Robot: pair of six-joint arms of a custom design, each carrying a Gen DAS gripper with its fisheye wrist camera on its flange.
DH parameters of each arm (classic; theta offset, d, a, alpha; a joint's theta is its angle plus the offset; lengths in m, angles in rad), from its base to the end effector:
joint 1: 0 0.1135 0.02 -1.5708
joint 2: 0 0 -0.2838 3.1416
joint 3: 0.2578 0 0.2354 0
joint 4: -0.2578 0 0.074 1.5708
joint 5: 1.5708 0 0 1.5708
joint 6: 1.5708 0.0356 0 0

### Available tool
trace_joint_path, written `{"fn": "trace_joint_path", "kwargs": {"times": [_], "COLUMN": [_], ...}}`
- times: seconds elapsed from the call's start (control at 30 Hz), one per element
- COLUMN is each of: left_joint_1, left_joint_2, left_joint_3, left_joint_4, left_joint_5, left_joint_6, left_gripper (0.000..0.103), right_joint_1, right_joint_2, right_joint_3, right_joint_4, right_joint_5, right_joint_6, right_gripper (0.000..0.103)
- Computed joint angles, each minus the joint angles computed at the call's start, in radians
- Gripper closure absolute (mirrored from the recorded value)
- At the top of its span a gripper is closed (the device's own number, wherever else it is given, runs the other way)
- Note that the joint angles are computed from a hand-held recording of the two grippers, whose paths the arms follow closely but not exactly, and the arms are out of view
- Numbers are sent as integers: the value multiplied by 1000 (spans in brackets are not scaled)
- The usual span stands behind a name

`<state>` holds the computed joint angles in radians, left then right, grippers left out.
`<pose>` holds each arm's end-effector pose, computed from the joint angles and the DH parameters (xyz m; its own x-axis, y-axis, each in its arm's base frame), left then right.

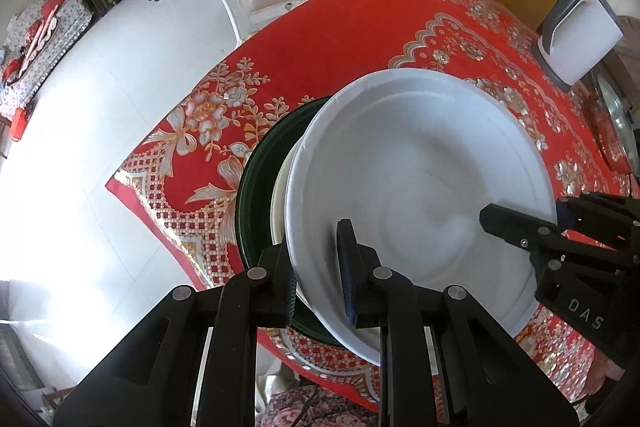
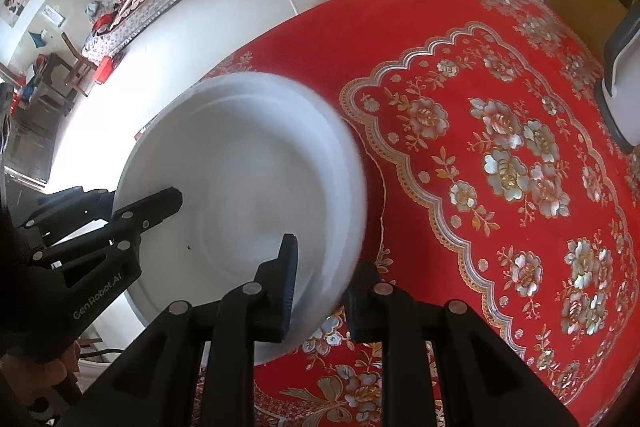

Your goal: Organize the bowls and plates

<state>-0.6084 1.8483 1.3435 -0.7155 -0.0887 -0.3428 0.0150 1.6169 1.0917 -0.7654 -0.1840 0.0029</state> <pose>0.3001 -0.2052 0.2261 -0.9088 0.2250 -0.3514 0.2536 0.9666 -0.0371 0.2901 0.0109 0.2301 -0.9611 -0.0116 -0.2760 -0.0625 0.9823 0.1766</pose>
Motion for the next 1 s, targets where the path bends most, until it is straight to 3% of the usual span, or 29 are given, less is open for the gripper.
{"fn": "trace_joint_path", "kwargs": {"times": [0.33,0.73,0.77,0.9,1.0], "left_joint_1": [-13,-7,-7,-16,-21], "left_joint_2": [-7,1,2,-10,-27], "left_joint_3": [13,25,27,24,24], "left_joint_4": [-9,-22,-22,-12,-8], "left_joint_5": [-73,-68,-69,-86,-109], "left_joint_6": [14,-3,-4,-6,-5], "left_gripper": [85,83,81,55,54], "right_joint_1": [-12,-39,-44,-57,-61], "right_joint_2": [-10,-19,-20,-28,-31], "right_joint_3": [-2,-9,-11,-14,-14], "right_joint_4": [2,-4,-4,-10,-13], "right_joint_5": [-2,-15,-18,-26,-32], "right_joint_6": [-9,-15,-15,-17,-23], "right_gripper": [83,83,83,82,82]}}
